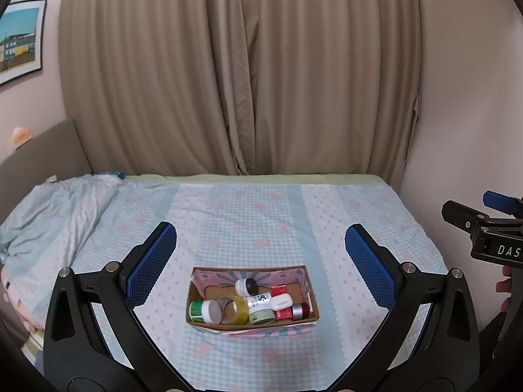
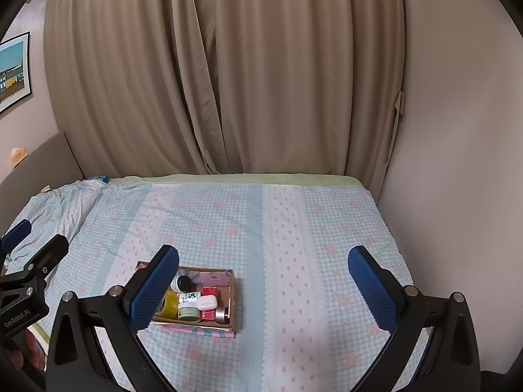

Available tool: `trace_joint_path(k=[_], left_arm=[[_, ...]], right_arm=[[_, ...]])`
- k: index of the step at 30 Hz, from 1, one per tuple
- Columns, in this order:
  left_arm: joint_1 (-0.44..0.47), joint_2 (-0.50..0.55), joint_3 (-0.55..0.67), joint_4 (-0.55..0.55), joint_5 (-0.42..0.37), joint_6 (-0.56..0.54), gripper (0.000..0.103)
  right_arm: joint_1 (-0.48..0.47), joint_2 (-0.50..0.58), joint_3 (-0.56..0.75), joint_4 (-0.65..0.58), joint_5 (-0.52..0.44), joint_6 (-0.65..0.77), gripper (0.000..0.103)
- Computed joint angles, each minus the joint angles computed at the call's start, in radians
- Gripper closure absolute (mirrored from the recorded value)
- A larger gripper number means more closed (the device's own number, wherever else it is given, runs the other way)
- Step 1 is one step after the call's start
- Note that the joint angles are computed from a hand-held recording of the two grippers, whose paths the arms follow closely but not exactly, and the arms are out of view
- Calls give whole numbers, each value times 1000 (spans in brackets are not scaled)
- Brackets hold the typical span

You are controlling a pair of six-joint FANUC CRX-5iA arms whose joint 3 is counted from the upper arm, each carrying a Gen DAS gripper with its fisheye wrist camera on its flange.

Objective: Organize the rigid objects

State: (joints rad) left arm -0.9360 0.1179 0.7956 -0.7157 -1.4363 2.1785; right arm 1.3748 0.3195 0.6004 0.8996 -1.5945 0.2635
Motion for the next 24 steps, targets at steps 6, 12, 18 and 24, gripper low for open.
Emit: trace_joint_path(k=[6,12,18,24], left_arm=[[8,0,3,7,-5,-8,0],[8,-6,-5,-1,0,-7,0],[0,-9,-9,-21,-3,0,0],[-13,-13,-14,-42,-5,8,0]], right_arm=[[-4,0,-2,-6,4,-2,0],[-5,0,-5,-3,8,-4,0],[-3,3,2,-7,6,-6,0],[1,3,-2,1,8,-11,0]])
